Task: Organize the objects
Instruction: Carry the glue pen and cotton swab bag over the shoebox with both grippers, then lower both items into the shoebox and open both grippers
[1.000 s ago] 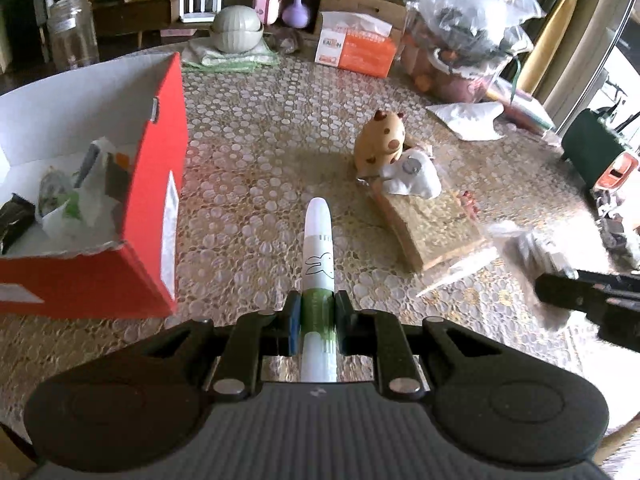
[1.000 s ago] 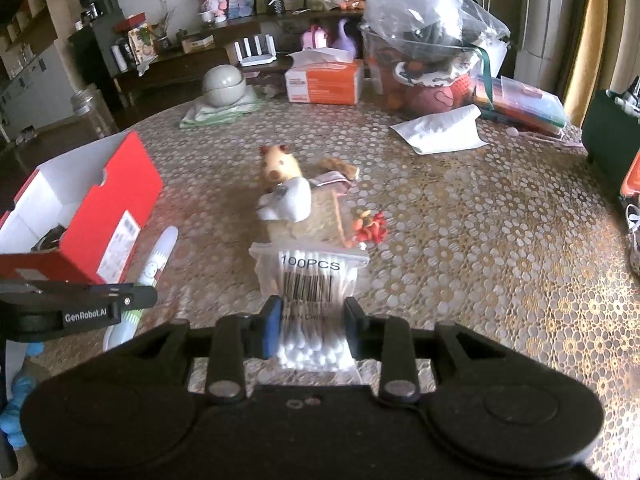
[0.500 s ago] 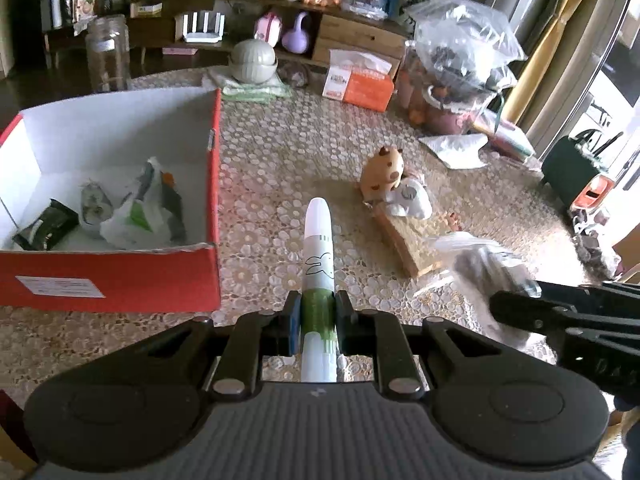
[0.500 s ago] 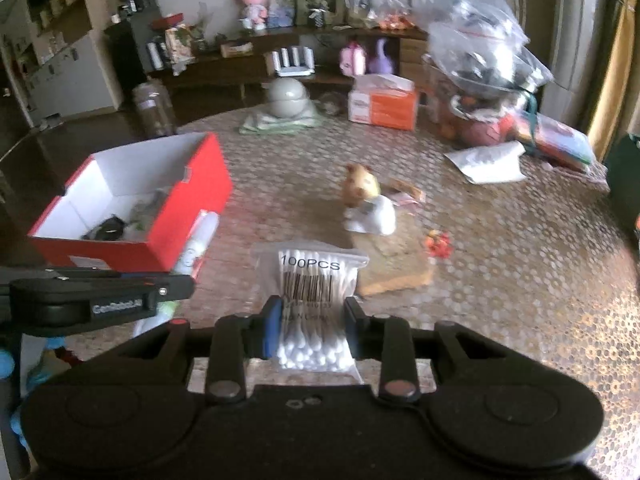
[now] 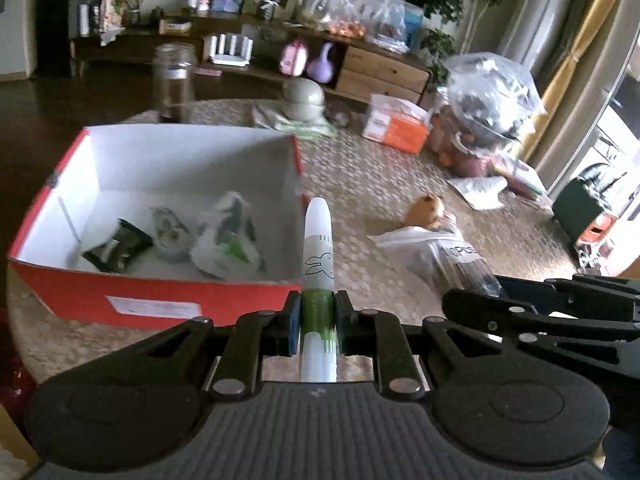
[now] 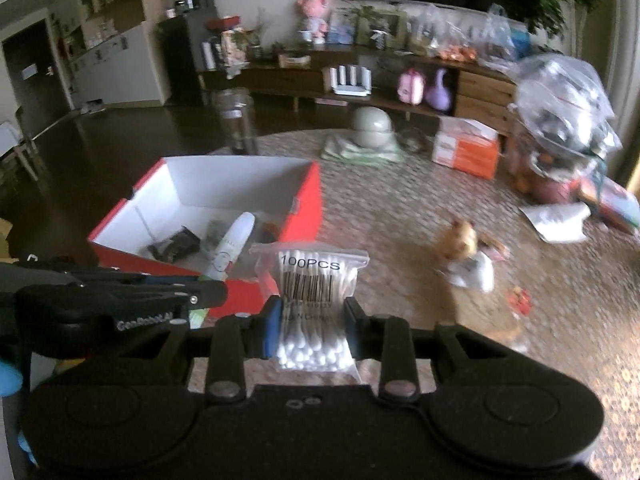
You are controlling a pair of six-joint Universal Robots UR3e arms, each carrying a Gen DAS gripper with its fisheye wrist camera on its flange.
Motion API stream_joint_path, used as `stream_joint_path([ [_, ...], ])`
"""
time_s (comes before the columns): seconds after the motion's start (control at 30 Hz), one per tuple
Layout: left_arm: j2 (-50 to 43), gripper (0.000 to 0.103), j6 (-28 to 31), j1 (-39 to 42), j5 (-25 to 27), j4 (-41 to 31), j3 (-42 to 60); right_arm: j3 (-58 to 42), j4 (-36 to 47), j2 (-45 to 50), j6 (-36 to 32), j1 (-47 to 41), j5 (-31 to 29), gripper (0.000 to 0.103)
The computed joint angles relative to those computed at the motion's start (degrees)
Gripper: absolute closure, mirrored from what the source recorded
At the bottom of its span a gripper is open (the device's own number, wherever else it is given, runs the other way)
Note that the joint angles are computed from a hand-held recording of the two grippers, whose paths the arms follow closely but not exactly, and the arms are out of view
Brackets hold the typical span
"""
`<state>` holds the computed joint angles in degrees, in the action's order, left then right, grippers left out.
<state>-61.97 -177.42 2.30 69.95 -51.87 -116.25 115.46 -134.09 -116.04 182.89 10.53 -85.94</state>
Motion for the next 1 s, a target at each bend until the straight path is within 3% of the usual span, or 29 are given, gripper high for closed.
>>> stream_joint_path([
  [0.3, 3.89, 0.087, 8.98, 14.25, -5.95, -7.25, 0.48, -11.49, -6.37, 17.17, 4.31, 11.20, -4.85, 0.072],
  [0.5, 0.86, 0.087, 12.54, 19.93, -7.10, -6.94, 2.24, -19.61, -6.88, 26.64, 4.68, 13.93, -5.66, 0.072],
  [1.0, -20.56, 0.087, 13.20, 18.72, 1.38, 7.26, 13.11, -35.51, -4.96, 43.84, 4.03, 14.78, -6.44, 0.071],
])
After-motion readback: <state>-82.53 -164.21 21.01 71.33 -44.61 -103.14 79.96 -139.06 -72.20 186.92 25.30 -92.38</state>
